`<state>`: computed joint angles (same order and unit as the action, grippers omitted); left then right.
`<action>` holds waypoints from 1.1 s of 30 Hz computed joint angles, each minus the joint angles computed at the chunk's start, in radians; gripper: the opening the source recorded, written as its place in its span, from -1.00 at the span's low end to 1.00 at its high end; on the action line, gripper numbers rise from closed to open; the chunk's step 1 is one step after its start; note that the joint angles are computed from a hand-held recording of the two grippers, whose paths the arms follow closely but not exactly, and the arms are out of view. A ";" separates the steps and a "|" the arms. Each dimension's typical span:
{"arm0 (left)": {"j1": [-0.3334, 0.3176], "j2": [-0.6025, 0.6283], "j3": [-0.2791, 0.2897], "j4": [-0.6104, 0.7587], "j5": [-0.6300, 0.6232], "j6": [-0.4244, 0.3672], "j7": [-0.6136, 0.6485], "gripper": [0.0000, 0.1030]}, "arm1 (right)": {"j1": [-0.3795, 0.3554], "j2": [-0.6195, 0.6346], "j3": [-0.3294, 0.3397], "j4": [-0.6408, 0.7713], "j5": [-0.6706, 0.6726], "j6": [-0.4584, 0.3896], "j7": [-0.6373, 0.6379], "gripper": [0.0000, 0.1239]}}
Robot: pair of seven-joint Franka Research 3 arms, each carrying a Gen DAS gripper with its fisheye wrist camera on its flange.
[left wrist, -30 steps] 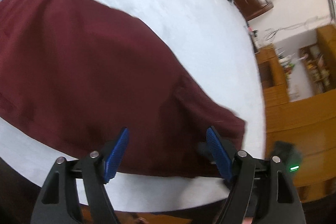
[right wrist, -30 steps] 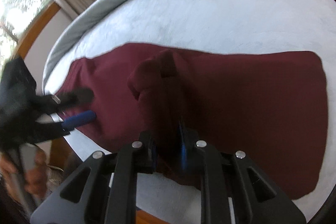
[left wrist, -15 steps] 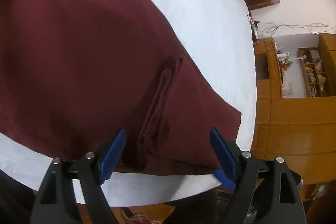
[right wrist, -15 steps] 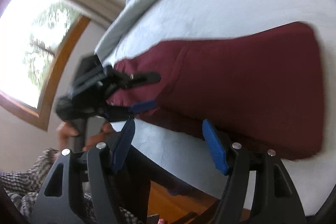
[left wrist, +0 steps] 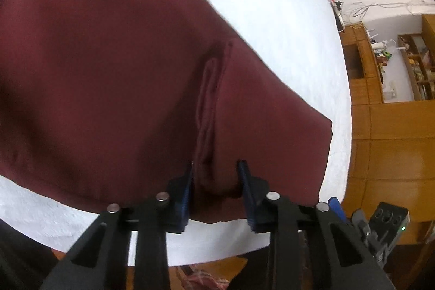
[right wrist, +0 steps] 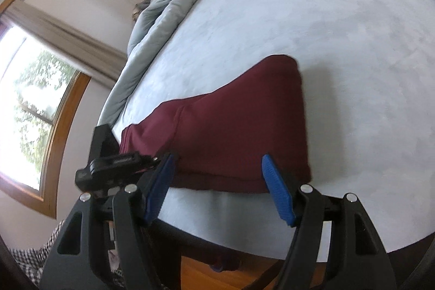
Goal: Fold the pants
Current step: 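Fold the leg end over with the right tool while the left tool pinches the crease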
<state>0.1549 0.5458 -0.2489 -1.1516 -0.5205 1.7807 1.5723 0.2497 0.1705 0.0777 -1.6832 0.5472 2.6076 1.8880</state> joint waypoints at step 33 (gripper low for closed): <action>-0.008 -0.120 0.057 -0.199 0.167 0.243 0.101 -0.18 | -0.035 0.168 -0.005 0.188 0.032 -0.353 0.033 -0.47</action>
<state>0.1471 0.4256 -0.1921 -1.3504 -0.3534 2.0233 1.6736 0.2149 0.3385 0.0728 -1.4950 0.5789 2.2543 1.9207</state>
